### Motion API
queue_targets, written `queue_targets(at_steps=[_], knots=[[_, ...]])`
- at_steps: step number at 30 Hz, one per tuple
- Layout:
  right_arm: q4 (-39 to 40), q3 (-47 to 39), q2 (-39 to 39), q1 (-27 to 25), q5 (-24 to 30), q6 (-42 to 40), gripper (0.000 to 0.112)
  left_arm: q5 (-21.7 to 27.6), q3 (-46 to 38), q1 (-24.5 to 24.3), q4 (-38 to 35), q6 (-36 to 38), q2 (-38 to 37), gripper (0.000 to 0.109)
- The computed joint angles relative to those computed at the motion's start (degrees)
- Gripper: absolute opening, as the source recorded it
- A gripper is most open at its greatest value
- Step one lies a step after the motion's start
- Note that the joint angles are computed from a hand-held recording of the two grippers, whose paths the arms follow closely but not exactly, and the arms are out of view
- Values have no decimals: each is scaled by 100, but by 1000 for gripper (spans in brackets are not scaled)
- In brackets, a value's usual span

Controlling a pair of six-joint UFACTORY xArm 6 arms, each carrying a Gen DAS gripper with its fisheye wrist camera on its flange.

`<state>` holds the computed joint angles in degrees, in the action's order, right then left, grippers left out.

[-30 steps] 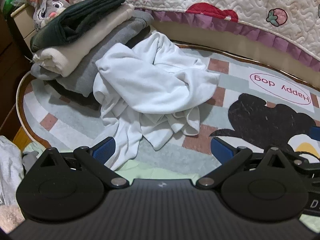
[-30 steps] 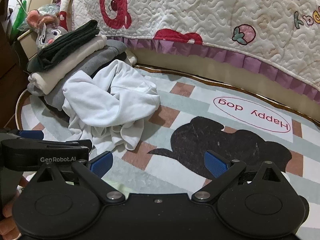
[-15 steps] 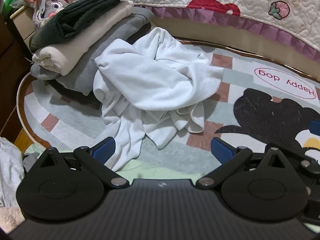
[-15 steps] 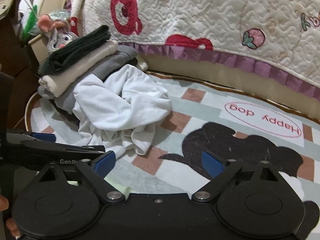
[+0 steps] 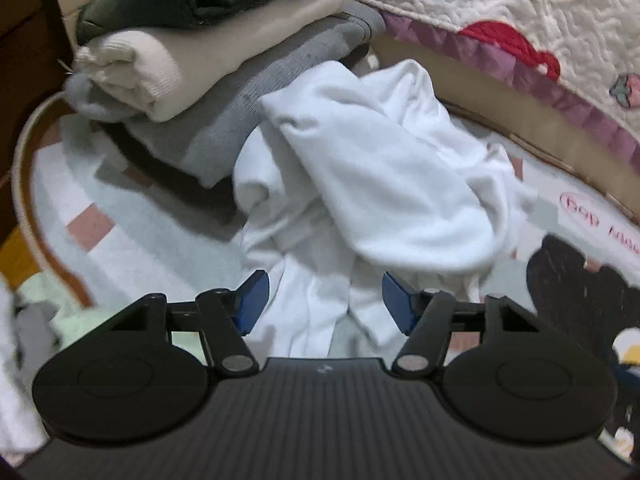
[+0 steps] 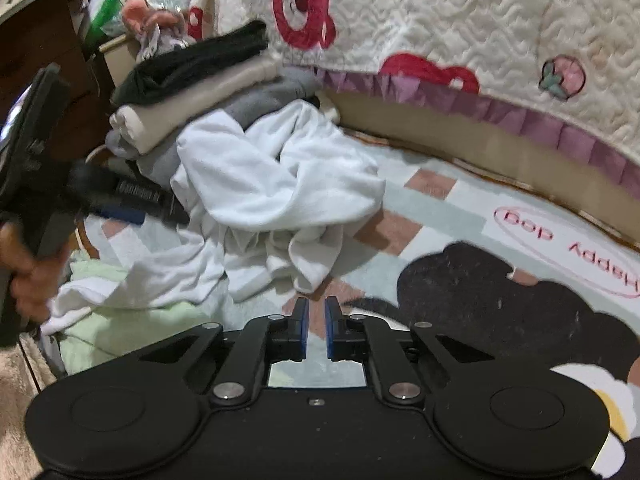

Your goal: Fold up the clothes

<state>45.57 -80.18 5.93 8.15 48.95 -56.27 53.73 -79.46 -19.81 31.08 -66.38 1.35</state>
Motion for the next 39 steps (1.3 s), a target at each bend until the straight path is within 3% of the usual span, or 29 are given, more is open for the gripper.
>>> queue_targets(at_steps=[3,7,9,11,13,14,16,20,22,23,24,25,27,28,30,34,37,39], knots=[[-31,69,-44,10,55,26,10,-882,464,256,125,-495,-63,62],[-157,134,-40,-53,233,275,11,-1550,800,434,626,-1232,34,64],[-239,119,7,-85,372,372,11,-1454,754,376,1430,-1667,151,68],[-287,203,-19,-93,403,377,11,-1261,599,298,1707,-1815,276,69],[-339,264,-42,-87,409,350,11,-1842,693,456,1319,-1847,209,75],[-364,278,-45,-82,407,346,12,-2284,791,570,1174,-1989,175,85],[-387,259,-26,-86,422,368,12,-2836,875,733,1325,-2419,201,92],[-498,184,51,-91,458,527,15,-2373,609,771,1743,-2627,520,92],[-555,164,85,-84,473,593,15,-2861,763,1000,1645,-2762,594,92],[-578,169,93,-77,459,615,15,-3135,840,1093,1460,-2643,609,86],[-607,176,97,-69,442,645,15,-3406,916,1181,1239,-2486,628,59],[-640,181,104,-67,434,687,16,-3571,975,1226,1016,-2287,632,45],[-697,83,183,-99,555,892,21,-3426,1010,1147,840,-1977,545,22],[-723,21,230,-119,632,1007,25,-3347,1034,1101,1029,-2118,472,17],[-690,-220,407,-201,908,1399,34,-3300,1118,1029,1103,-2178,315,12],[-572,-493,635,-317,1194,1956,40,-3459,1474,720,905,-2145,-71,11],[-352,-592,717,-395,1368,2133,45,-4031,1785,388,-193,-1598,-134,9],[-150,-690,794,-461,1532,2324,46,-4420,1840,168,-459,-1450,-55,8]])
